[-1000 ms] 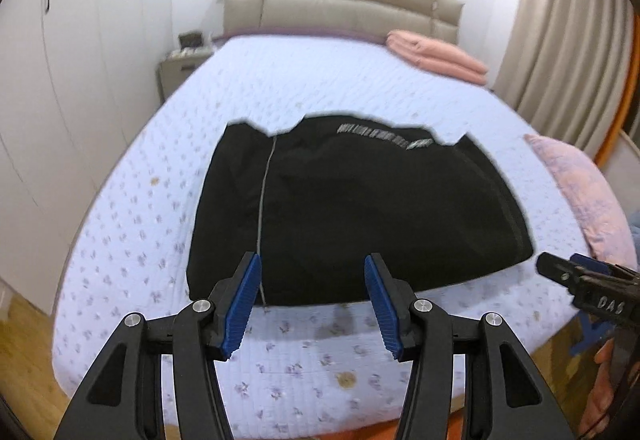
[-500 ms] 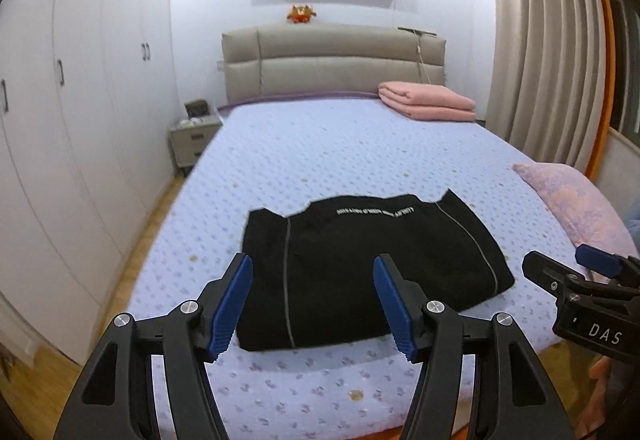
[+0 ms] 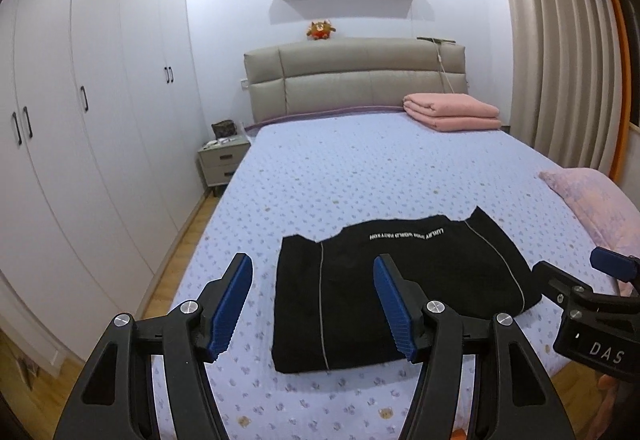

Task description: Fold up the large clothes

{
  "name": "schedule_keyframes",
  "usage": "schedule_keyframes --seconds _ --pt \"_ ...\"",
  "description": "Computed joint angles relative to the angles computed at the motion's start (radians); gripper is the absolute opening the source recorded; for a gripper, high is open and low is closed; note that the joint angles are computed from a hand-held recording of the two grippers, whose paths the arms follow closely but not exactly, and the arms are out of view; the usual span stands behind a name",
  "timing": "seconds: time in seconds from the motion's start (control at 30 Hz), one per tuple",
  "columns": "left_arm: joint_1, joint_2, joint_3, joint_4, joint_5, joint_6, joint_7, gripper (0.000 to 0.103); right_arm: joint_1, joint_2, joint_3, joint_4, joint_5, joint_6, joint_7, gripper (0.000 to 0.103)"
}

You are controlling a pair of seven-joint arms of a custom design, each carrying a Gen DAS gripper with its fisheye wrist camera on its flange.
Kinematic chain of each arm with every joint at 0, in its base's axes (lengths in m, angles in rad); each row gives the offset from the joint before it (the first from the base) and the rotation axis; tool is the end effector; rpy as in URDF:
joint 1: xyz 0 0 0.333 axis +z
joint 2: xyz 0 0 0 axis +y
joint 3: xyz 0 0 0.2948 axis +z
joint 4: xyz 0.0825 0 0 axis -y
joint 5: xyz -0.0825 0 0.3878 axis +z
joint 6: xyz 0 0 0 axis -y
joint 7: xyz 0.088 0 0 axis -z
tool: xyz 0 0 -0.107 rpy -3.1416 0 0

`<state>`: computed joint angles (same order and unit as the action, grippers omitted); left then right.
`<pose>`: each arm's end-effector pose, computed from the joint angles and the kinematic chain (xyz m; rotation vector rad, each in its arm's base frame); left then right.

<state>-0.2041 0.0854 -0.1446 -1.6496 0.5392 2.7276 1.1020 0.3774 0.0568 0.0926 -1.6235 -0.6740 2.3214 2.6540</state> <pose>0.5963 -0.2328 0.6484 -1.3629 1.7604 -0.9086 0.5662 0.2730 0.6332 -1.4224 1.9492 -0.8005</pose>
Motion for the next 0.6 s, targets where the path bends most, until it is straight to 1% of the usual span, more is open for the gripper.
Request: schedule_keyframes --seconds 0.13,0.33,0.4,0.47,0.5,0.53,0.57,0.6 --pt "0.000 0.010 -0.003 0.020 -0.030 -0.020 0.023 0.065 0.004 0.012 -0.001 0.026 -0.004 -0.013 -0.007 0.093" --pt "-0.007 0.018 0.004 0.021 0.007 -0.036 0.000 0.065 0.010 0.027 -0.004 0.049 0.001 -0.024 -0.017 0.093" --pt "-0.012 0.022 0.007 0.029 0.025 -0.053 -0.011 0.065 0.010 0.030 -0.006 0.052 0.008 -0.026 -0.026 0.093" --pt "-0.015 0.022 0.015 0.025 0.065 -0.040 -0.046 0.065 0.009 0.036 -0.008 0.053 0.022 -0.025 -0.039 0.093" --pt "-0.018 0.017 0.022 0.016 0.107 -0.025 -0.085 0.065 0.009 0.039 -0.008 0.055 0.029 -0.025 -0.043 0.093" --pt "-0.024 0.011 0.031 0.010 0.177 -0.022 -0.146 0.065 0.010 0.042 -0.008 0.056 0.035 -0.025 -0.046 0.093" --pt "-0.023 0.008 0.030 0.007 0.203 -0.025 -0.165 0.065 0.011 0.045 -0.009 0.057 0.037 -0.027 -0.046 0.093" --pt "-0.016 0.009 0.024 0.007 0.190 -0.023 -0.150 0.065 0.012 0.048 -0.009 0.059 0.040 -0.031 -0.047 0.093"
